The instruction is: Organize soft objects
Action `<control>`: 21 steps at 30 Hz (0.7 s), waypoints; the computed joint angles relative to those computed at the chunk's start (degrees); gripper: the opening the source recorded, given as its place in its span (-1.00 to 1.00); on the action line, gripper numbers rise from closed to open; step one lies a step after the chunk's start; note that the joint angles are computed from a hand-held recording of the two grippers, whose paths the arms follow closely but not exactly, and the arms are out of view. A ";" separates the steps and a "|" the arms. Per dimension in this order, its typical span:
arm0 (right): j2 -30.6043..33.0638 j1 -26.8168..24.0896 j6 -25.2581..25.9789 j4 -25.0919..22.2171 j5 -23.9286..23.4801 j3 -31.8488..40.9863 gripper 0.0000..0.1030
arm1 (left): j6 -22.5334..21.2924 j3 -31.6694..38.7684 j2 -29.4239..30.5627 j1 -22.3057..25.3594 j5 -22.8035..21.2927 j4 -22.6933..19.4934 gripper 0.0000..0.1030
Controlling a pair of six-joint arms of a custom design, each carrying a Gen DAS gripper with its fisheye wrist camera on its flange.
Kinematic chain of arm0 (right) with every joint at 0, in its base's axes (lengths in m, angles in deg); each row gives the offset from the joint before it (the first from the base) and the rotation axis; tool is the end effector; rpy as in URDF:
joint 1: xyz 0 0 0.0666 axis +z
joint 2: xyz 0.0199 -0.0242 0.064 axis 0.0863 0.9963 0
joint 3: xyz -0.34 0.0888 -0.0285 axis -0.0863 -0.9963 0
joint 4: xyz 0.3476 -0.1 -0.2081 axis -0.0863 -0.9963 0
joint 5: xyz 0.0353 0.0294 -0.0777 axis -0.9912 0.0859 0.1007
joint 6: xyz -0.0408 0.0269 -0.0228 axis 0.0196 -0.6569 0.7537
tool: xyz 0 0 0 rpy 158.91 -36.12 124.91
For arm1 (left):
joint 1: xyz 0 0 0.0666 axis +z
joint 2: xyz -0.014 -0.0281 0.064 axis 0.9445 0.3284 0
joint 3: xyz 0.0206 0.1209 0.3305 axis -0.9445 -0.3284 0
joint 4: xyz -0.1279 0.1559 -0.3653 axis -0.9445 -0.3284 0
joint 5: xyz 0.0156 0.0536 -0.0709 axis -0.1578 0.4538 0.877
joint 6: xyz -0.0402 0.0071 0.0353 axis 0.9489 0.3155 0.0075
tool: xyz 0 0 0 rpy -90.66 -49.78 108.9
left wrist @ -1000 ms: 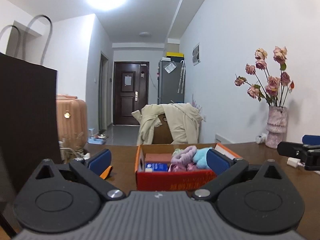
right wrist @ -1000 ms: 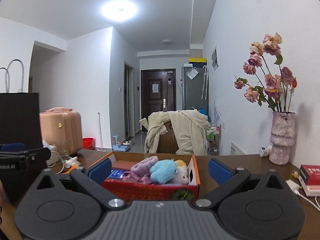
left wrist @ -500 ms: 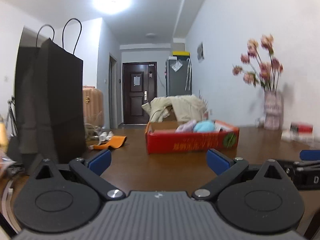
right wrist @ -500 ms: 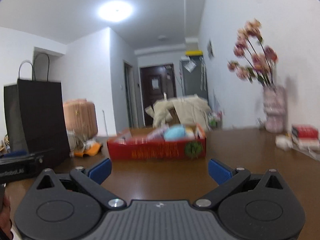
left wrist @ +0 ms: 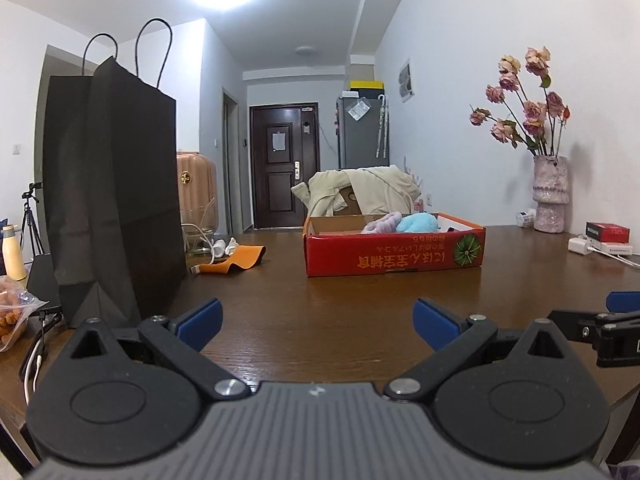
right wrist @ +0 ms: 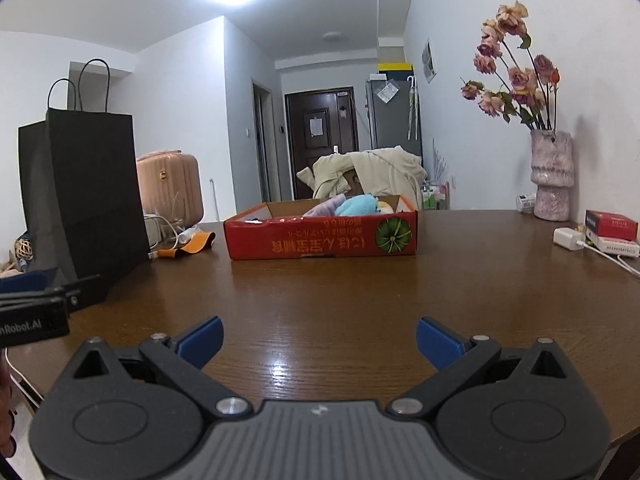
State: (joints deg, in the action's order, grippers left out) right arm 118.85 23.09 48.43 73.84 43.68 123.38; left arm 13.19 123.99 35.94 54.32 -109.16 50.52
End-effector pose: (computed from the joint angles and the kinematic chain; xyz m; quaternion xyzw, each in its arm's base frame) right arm 0.6079 0.1967 0.2354 -0.0666 0.8031 0.1062 0.5825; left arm 0.5713 -0.1572 0.2358 -0.0086 0.7767 0.0370 0.6287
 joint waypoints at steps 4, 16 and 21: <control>0.08 -0.20 -0.29 0.22 -0.66 0.02 1.00 | -0.24 0.06 0.00 -0.12 0.50 -0.07 1.00; 0.54 -0.52 -0.30 -0.75 -0.28 0.84 1.00 | 0.46 0.27 0.00 0.04 1.18 -1.18 1.00; 0.57 -0.52 -0.33 -0.77 -0.27 0.86 1.00 | 0.44 0.38 0.02 0.07 1.37 -1.57 1.00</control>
